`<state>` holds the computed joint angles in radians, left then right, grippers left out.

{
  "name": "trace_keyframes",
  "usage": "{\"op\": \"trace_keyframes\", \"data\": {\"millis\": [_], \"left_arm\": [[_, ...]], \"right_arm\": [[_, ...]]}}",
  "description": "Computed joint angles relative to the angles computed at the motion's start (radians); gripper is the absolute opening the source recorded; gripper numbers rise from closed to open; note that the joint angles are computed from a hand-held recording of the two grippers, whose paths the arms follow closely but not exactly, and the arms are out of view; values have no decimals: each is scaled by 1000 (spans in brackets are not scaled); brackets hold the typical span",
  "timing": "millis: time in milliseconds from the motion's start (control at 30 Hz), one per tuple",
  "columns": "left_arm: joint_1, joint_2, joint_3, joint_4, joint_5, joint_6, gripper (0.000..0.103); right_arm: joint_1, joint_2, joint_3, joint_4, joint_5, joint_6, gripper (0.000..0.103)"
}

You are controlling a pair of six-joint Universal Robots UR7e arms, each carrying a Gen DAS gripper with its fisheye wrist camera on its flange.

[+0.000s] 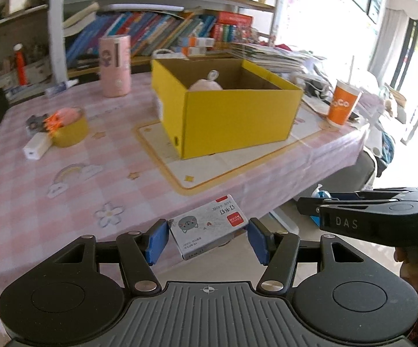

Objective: Organize objects
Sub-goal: 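Lower the white box with the left tool into the yellow box while the right tool lowers the blue cloth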

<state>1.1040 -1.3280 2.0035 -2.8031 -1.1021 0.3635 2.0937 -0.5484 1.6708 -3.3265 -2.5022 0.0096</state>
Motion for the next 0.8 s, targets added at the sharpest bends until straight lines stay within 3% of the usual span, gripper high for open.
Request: {"op": "trace_keyframes", "data": {"millis": [500, 800], "left_arm": [[-22, 154, -117, -75, -52, 73, 59], [-31, 272, -241, -166, -71, 112, 59]], "right_arm": [[-70, -42, -38, -8, 0, -57, 28], [-115, -35, -140, -92, 57, -242, 28]]}}
